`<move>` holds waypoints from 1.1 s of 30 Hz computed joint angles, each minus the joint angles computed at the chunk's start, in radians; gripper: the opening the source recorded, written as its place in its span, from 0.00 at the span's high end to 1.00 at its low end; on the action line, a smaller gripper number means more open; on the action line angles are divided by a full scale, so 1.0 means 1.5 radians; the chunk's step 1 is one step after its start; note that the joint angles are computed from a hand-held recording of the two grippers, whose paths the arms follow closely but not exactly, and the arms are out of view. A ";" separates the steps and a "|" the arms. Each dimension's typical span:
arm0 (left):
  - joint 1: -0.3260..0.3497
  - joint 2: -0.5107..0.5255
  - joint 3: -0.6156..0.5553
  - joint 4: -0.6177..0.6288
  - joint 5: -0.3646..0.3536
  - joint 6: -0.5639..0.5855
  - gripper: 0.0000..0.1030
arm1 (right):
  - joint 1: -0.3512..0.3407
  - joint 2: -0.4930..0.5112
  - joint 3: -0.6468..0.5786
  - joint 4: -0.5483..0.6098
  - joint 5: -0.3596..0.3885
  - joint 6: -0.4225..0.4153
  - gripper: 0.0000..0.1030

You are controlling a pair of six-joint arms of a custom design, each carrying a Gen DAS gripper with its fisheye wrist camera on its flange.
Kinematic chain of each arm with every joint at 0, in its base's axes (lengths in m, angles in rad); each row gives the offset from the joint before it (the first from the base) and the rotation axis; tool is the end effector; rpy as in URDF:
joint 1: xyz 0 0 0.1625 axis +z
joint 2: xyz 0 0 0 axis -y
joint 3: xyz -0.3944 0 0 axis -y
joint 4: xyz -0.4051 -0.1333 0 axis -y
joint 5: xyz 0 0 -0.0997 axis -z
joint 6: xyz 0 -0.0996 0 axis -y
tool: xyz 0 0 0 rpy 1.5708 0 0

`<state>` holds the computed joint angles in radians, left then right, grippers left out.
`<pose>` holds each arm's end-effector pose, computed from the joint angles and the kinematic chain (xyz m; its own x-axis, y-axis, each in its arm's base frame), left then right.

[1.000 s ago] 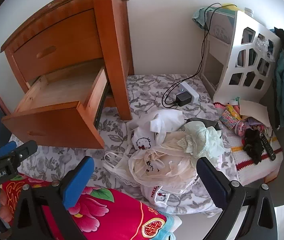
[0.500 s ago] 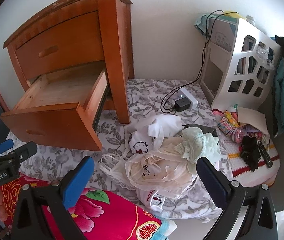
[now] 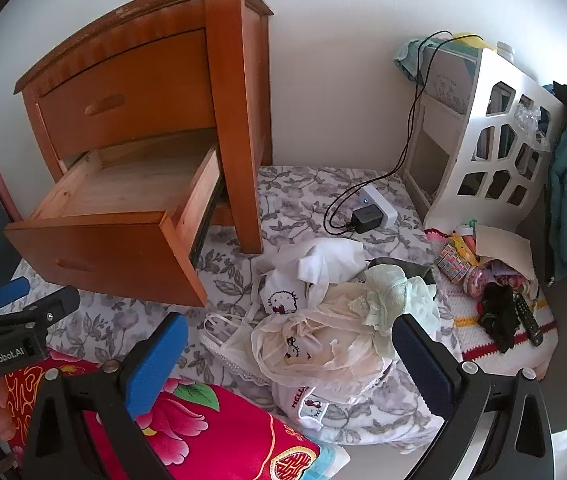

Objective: Take underwear out of drawer

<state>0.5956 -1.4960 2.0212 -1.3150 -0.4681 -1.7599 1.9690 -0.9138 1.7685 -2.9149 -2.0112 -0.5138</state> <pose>-0.2223 -0.4191 0.2506 -0.6276 -0.5278 -0.5723 0.1517 0.6381 -0.7548 0.3308 -0.5521 0.1365 -0.6256 -0.5445 0.5587 -0.7461 0.6269 -0.2245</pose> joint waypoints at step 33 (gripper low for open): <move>-0.001 -0.006 0.005 0.000 -0.004 -0.010 0.05 | 0.001 -0.002 0.002 -0.001 -0.001 -0.003 0.00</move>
